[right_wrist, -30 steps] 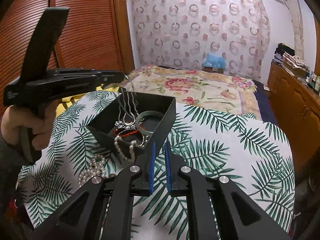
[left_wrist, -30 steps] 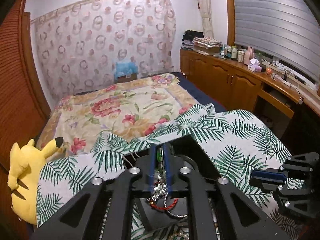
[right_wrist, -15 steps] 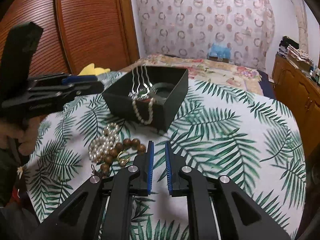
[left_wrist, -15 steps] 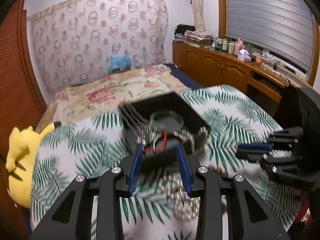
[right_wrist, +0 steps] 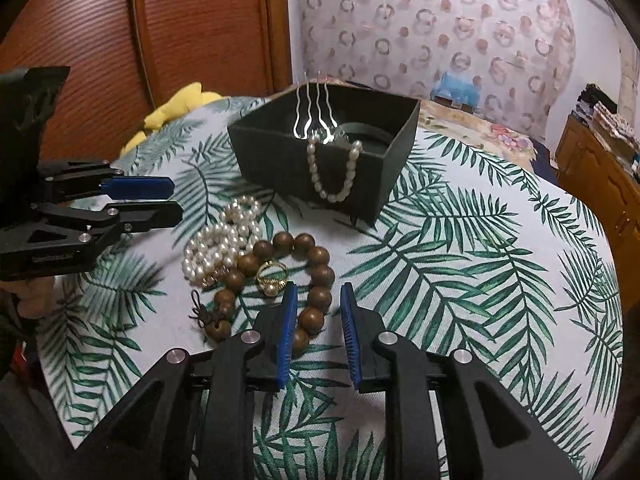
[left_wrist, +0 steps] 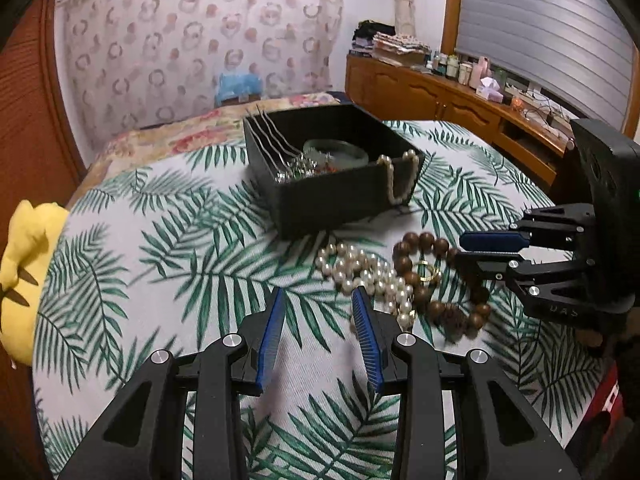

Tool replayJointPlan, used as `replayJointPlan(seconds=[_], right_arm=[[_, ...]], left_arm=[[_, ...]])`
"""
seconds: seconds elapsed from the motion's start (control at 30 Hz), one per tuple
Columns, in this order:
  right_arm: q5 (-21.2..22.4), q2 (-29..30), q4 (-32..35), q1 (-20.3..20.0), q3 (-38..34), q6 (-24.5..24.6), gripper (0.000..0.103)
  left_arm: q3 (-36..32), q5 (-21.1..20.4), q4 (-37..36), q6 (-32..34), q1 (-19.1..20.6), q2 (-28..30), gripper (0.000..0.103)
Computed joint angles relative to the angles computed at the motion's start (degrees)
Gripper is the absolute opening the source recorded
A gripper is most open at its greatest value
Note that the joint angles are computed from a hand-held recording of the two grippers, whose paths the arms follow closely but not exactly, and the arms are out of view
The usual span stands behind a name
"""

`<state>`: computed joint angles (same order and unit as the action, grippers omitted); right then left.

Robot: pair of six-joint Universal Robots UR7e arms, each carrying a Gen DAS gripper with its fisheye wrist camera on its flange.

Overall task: Organize jewelry
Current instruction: 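Open both tools over the box and lift them away, then grasp the pearl strand with the left tool while the right grasps the wooden bead bracelet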

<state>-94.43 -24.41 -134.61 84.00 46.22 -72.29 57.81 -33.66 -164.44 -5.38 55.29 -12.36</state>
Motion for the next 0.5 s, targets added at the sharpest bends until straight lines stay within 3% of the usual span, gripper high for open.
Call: replayJointPlan(seconds=[0.17, 0.5], right_arm=[[-2.1, 0.0, -5.2, 0.1, 1.0, -0.6, 0.024], [-2.7, 1.3, -4.6, -0.3, -1.4, 0.7, 0.024]], left_arm=[[-0.1, -1.3, 1.1, -1.2, 0.4, 0.3, 0.033], [-5.6, -3.8, 5.6, -0.9, 1.3, 2.6, 0.032]])
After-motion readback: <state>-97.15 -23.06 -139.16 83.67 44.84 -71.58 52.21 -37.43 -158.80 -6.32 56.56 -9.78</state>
